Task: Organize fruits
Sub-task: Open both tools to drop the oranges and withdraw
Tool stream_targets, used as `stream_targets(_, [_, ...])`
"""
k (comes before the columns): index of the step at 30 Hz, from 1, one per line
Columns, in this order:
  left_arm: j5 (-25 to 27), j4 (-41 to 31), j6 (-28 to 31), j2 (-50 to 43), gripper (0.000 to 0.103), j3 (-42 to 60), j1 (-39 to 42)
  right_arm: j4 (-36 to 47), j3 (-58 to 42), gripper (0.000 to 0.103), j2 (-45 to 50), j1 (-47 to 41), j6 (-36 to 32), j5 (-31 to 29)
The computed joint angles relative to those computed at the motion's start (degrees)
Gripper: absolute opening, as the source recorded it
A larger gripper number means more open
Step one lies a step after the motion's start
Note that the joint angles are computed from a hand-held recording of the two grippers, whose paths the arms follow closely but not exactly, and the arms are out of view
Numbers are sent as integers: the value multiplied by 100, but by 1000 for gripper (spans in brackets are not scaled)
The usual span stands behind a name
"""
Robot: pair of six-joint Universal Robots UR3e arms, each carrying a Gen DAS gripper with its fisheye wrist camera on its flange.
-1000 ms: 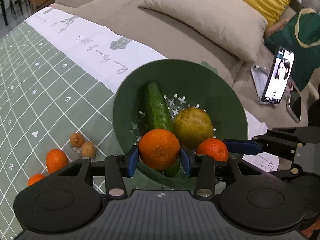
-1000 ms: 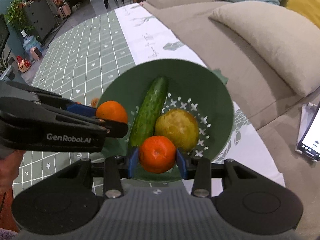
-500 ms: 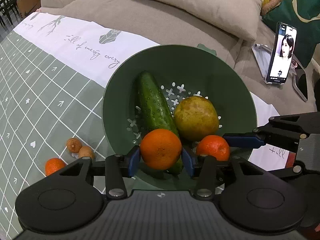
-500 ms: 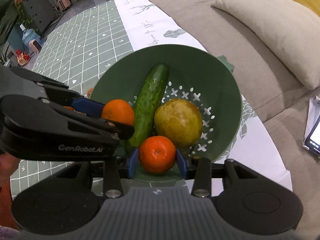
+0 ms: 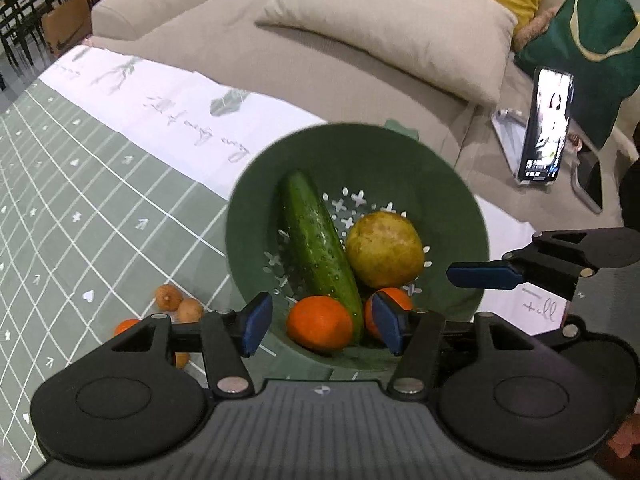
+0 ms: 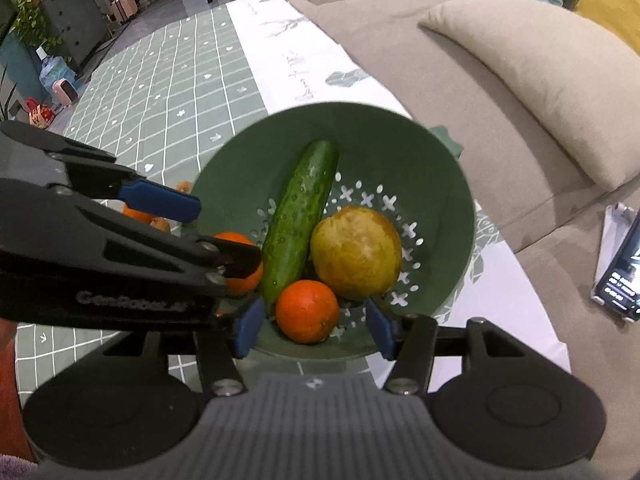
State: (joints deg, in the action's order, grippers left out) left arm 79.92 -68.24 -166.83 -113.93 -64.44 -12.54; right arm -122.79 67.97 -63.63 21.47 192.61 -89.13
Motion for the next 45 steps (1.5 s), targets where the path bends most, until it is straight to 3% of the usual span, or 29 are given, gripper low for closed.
stream_targets(9, [63,1129,-143,1437,68,-1624,442,-613,36,64,-252,474,294,-526])
stream_targets(16, [-189,1678,-309,2663,68,-2998,1190,-1468,114,66,-177,1124,800,-1138])
stream_targets(26, [-617,1805,-107,4083,68,-4650,2549,-2432,257,67,289,1894,1587,-1719])
stream_targets(34, [-794,1836,156,4624,68,-5633,3340,-2286,-329,67,951,2196,1236,-1613])
stream_targets(40, [-955,2114,101,4457,68,-5815,3545,-1937,-1211,65,1616,2243,676,-1656])
stream_targets(42, [-959,2294,55,4298,68,-5816,3526,-1821,-1526,53,1825,2194,533,-1581])
stream_targets(45, [-857,2611,-76,3901,68,-5737,3384,-1495,-2175,45,2218,2156,328,-1524])
